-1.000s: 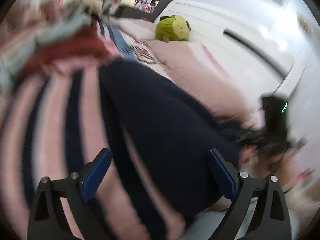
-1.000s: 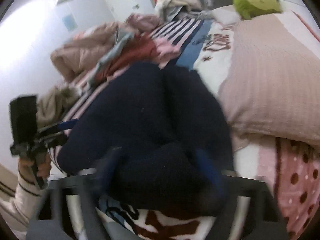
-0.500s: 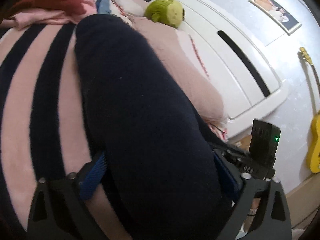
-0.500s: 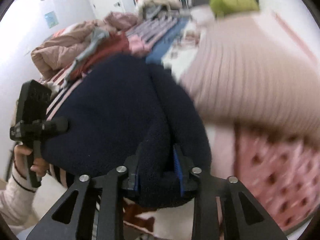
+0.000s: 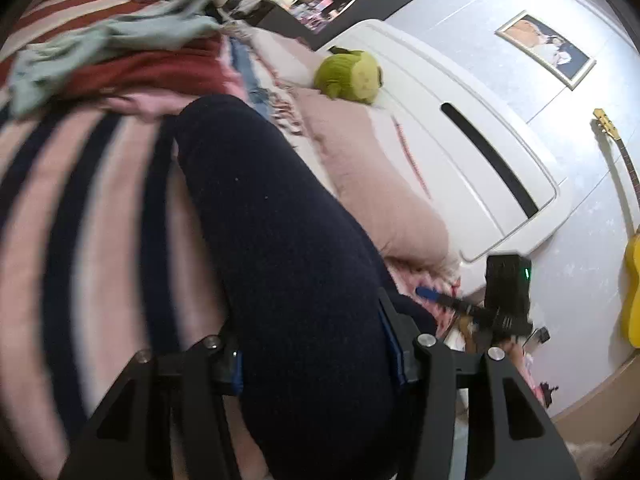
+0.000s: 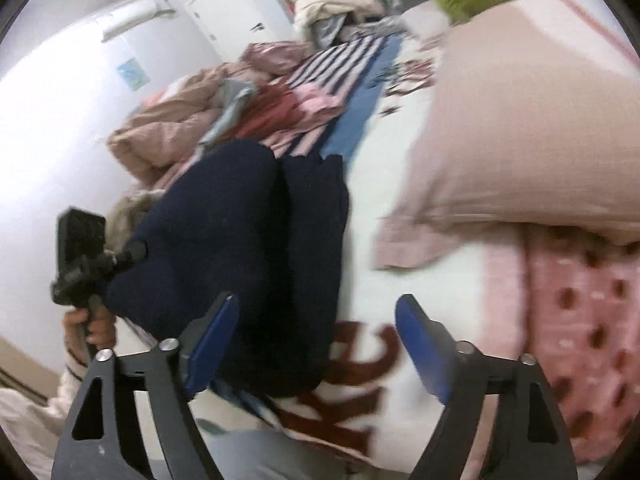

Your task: Fold small clothes

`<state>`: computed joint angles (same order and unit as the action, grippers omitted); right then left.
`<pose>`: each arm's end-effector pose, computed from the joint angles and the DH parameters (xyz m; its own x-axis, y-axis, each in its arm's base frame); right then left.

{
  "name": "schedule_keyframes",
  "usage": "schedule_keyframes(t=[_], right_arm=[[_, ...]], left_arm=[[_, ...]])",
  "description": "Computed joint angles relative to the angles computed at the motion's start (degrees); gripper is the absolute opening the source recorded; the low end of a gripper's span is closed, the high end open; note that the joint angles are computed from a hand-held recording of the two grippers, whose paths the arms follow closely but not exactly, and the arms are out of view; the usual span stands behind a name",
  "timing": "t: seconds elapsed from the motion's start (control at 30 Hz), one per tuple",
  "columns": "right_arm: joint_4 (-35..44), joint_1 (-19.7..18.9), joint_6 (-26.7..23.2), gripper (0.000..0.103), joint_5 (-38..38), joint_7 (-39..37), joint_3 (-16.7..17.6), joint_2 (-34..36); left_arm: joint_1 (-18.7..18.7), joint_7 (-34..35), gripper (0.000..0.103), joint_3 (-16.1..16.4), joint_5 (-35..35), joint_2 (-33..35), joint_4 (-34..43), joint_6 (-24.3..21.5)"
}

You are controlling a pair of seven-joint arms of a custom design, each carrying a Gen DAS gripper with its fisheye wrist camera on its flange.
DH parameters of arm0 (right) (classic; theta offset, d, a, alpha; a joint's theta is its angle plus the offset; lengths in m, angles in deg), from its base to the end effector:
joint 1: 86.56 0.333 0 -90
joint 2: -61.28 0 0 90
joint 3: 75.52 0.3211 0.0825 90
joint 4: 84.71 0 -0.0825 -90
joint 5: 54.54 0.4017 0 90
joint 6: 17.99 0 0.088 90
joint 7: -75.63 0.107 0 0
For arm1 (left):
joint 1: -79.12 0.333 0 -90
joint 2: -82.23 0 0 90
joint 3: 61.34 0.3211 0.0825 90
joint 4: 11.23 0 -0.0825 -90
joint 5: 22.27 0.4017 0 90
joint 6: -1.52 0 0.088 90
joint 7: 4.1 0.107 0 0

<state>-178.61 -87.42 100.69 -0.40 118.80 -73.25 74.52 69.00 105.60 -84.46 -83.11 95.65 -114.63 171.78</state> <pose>0.6748 0.0561 0.5208 0.5244 -0.6675 -0.5286 -0.8005 -0.1748 -0.5733 0.6047 -0.2981 0.5002 -0.1736 -0.7075 0.6850 -0.7710 -0.3351 -0.5416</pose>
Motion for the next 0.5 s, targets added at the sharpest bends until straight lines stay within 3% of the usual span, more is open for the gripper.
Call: schedule_keyframes(t=[0.13, 0.27, 0.37, 0.43, 0.5], right_arm=[[10.1, -0.3, -10.1, 0.094, 2.1, 3.8, 1.9, 8.1], [24.6, 0.7, -21.2, 0.096, -3.9, 9.9, 5.0, 19.2], [30.6, 1.3, -25.0, 0.098, -6.6, 12.3, 6.9, 24.0], [32.1, 0.8, -26.2, 0.098, -5.8, 12.1, 8.5, 25.7], [31.4, 0.8, -25.5, 0.097, -4.8, 11.5, 9.5, 25.8]], left_arm=[[0.9, -3.9, 0.063, 3.8, 3.6, -5.5, -6.4, -10.0], [0.6, 1.3, 0.075, 5.4, -2.8, -7.8, -9.2, -10.8], [0.1, 2.9, 0.083, 6.7, -3.5, -7.2, -8.8, -11.3], [0.3, 6.0, 0.083, 6.7, -7.3, -5.7, -7.6, -12.0], [1.4, 12.6, 0.063, 5.9, -15.6, -3.7, -5.6, -13.8]])
